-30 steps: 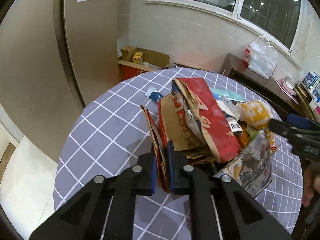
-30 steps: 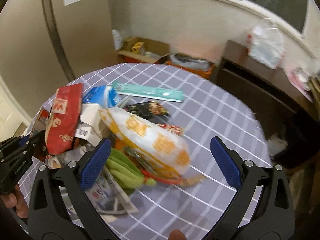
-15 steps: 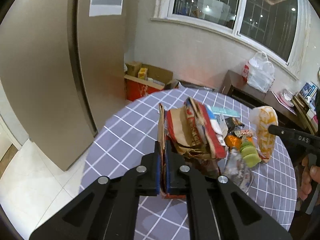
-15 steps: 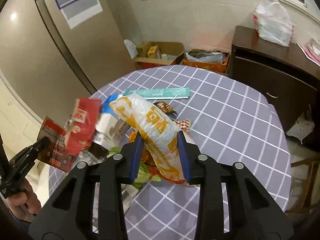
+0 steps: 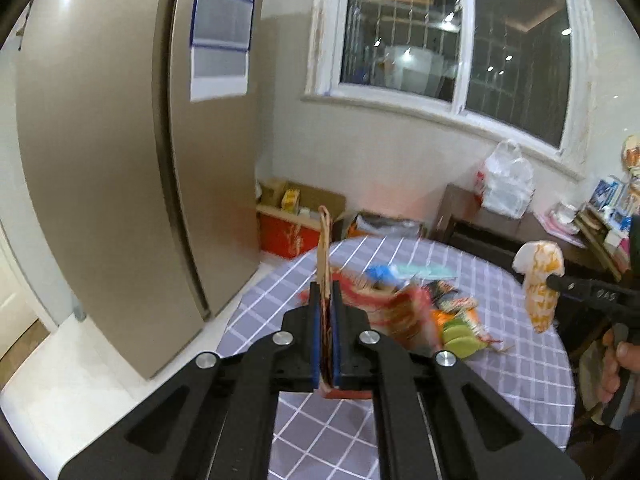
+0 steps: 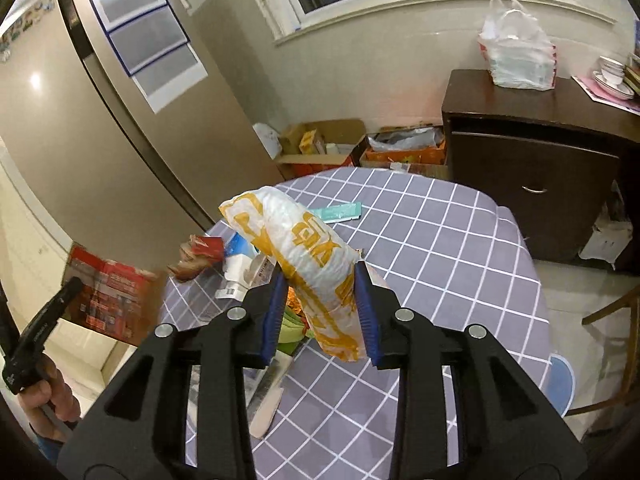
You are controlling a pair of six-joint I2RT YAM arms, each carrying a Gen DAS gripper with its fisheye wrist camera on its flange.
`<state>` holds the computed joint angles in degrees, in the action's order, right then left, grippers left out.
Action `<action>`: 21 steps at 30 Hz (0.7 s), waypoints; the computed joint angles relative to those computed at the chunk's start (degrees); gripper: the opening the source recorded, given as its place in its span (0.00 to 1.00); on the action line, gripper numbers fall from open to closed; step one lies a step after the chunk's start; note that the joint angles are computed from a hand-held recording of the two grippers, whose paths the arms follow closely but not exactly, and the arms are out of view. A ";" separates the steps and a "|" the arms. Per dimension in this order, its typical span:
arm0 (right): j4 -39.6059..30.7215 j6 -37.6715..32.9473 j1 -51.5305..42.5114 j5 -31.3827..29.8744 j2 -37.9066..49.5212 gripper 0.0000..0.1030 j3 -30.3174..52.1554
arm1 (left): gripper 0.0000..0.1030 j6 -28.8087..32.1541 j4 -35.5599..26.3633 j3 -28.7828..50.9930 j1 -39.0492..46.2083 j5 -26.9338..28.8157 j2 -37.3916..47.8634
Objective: Collect trash
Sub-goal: 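Carry both held bags to the blue wastebasket and open both tools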
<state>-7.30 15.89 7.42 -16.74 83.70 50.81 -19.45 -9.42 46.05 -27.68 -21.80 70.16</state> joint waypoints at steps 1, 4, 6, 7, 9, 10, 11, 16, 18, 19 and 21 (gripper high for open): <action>-0.19 -0.03 -0.52 -0.28 -0.93 0.32 -0.44 | 0.04 0.04 -0.43 0.38 -0.99 -0.54 -0.87; -0.41 0.19 -2.51 -1.66 -3.65 0.32 -1.92 | 0.04 0.72 -0.99 2.63 -4.30 -2.68 -0.95; -0.54 0.03 -4.10 -2.21 -5.18 0.32 -2.88 | 0.04 0.65 -0.61 4.72 -6.57 -3.22 0.94; -0.66 -0.04 -5.27 -2.86 -6.10 0.32 -3.53 | 0.04 0.69 -0.31 5.80 -7.63 -3.11 2.16; -1.11 -0.38 -8.65 -5.25 -8.09 0.32 -5.04 | 0.04 0.47 0.91 8.53 -9.88 -1.78 5.69; -1.48 -0.77 -10.95 -6.56 -9.19 0.32 -5.89 | 0.04 0.47 1.43 9.80 -10.98 -1.38 7.35; -1.61 -1.00 -12.42 -7.30 -9.68 0.32 -6.36 | 0.04 0.74 1.96 12.01 -12.42 -0.81 10.10; -4.24 -4.28 -26.40 -14.88 -12.80 0.32 -8.92 | 0.04 1.54 2.80 23.03 -18.01 3.16 22.95; -5.40 -6.17 -32.17 -17.19 -12.65 0.32 -9.03 | 0.04 1.89 2.01 28.92 -20.05 5.75 28.91; -6.04 -7.44 -35.56 -18.40 -12.32 0.32 -9.11 | 0.04 2.10 1.34 32.00 -21.02 6.92 31.91; -7.07 -9.81 -41.61 -20.57 -10.94 0.32 -8.95 | 0.04 2.87 -0.29 38.55 -23.01 8.76 38.27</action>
<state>-14.37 6.07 -34.19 -37.31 72.75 41.87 -16.58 -9.71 84.60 -50.69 -13.03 108.43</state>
